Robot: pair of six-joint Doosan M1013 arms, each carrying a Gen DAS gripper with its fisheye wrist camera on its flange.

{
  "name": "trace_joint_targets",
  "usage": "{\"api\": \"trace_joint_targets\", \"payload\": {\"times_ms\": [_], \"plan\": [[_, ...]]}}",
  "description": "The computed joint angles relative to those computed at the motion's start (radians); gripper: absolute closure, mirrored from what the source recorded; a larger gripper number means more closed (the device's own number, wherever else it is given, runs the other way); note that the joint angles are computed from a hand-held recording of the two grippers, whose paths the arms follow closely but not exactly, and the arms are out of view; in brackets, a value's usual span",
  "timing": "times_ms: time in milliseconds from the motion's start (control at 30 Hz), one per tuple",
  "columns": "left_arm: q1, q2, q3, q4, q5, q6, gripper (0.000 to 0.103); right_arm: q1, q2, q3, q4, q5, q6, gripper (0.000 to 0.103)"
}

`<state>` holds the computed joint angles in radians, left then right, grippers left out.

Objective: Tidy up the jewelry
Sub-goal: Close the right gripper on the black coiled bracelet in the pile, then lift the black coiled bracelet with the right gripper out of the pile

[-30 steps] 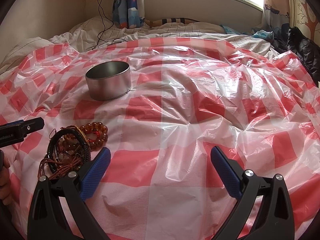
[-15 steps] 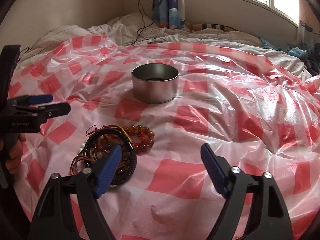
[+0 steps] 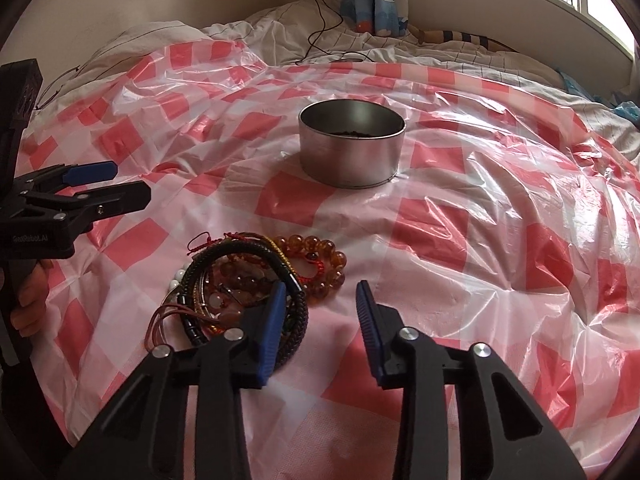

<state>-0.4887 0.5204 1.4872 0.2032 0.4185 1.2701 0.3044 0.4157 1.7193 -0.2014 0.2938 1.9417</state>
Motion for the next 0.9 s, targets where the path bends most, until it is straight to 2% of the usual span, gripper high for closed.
{"api": "trace_joint_targets", "payload": {"times_ms": [33, 100, 133, 200, 367, 667, 767, 900], "plan": [[-0.001, 0.000, 0.000, 0.003, 0.002, -0.001, 0.007, 0.000, 0.001, 0.000, 0.027, 0.000, -0.030, 0.077], [-0.002, 0.001, 0.000, 0.012, 0.007, -0.008, 0.007, 0.001, 0.002, -0.001, 0.075, -0.004, -0.082, 0.091], [-0.003, 0.001, 0.000, 0.019, 0.009, -0.013, 0.007, 0.003, 0.001, 0.001, 0.068, -0.007, -0.081, 0.093], [-0.006, 0.002, 0.001, 0.047, 0.011, -0.034, 0.007, 0.008, 0.000, 0.002, 0.036, -0.013, -0.055, 0.093], [-0.005, 0.000, 0.004, 0.062, 0.013, -0.046, 0.007, -0.002, -0.018, 0.025, 0.123, -0.065, -0.099, 0.095], [0.000, -0.006, 0.012, 0.094, 0.014, -0.098, 0.007, 0.002, -0.031, 0.039, 0.083, -0.113, -0.039, 0.095], [-0.001, -0.006, 0.013, 0.104, 0.015, -0.107, 0.007, 0.005, -0.037, 0.045, -0.016, -0.124, 0.052, 0.095], [-0.002, -0.005, 0.013, 0.104, 0.014, -0.098, 0.007, 0.003, -0.042, 0.050, -0.054, -0.138, 0.099, 0.095]]}}
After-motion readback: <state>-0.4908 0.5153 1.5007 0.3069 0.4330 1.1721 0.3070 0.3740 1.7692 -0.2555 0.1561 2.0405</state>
